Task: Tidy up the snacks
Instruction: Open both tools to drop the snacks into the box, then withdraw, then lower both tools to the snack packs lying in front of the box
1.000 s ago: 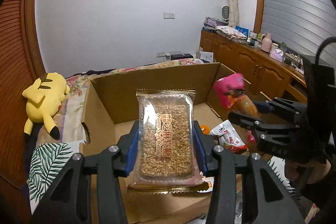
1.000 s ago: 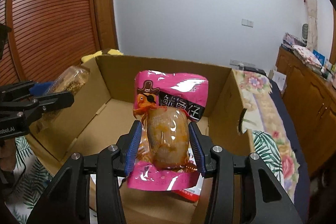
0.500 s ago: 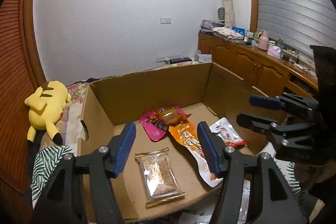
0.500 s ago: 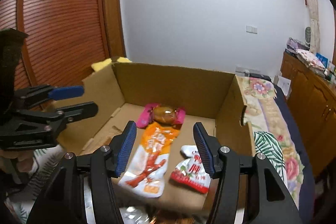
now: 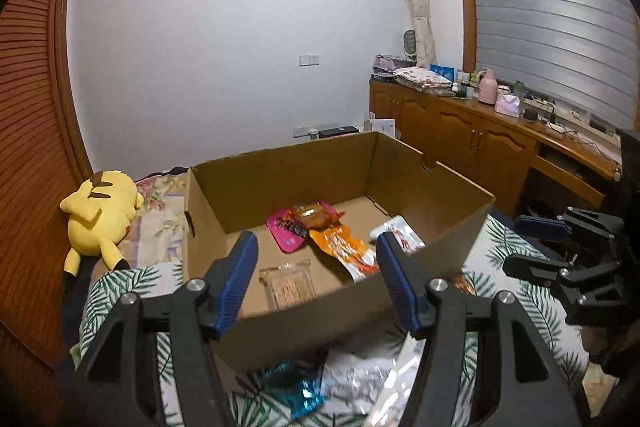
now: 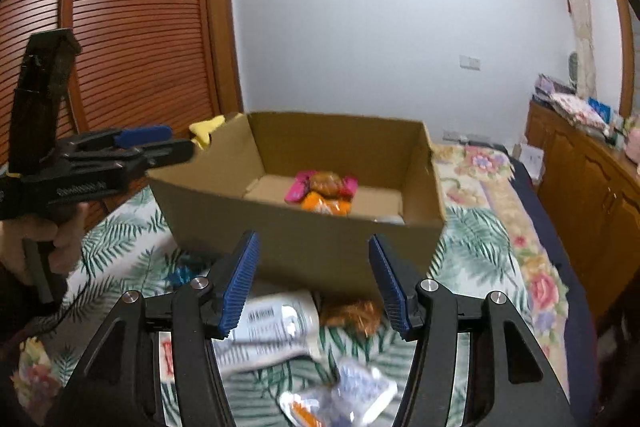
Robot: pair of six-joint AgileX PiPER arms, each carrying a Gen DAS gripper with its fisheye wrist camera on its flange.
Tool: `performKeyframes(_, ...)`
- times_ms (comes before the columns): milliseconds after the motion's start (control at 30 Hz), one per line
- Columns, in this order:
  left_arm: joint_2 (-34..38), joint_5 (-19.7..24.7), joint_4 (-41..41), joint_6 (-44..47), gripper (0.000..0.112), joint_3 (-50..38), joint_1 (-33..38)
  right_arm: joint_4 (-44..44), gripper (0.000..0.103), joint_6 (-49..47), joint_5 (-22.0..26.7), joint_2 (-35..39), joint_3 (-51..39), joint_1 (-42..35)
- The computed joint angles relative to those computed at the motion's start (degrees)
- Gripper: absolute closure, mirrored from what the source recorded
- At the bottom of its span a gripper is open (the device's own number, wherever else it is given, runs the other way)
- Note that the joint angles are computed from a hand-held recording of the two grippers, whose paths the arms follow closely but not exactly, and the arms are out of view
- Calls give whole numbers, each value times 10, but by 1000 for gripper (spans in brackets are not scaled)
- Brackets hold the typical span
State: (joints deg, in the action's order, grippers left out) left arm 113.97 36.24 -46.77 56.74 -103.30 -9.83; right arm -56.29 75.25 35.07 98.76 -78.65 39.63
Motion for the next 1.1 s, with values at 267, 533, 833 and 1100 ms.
performKeyframes(267, -69, -15, -44, 74, 50, 131, 6, 2, 45, 73, 22, -34, 92, 14)
performKeyframes(533, -110, -34, -56, 110, 50, 223, 2, 16, 36, 103, 19, -17, 120, 12)
performKeyframes(833, -109, -54, -19, 101, 50, 253, -21, 117, 36, 7, 5, 26, 93, -15)
performKeyframes(1100, -79, -44, 82, 21, 50, 220, -58, 146, 31, -18, 3, 41, 85, -17)
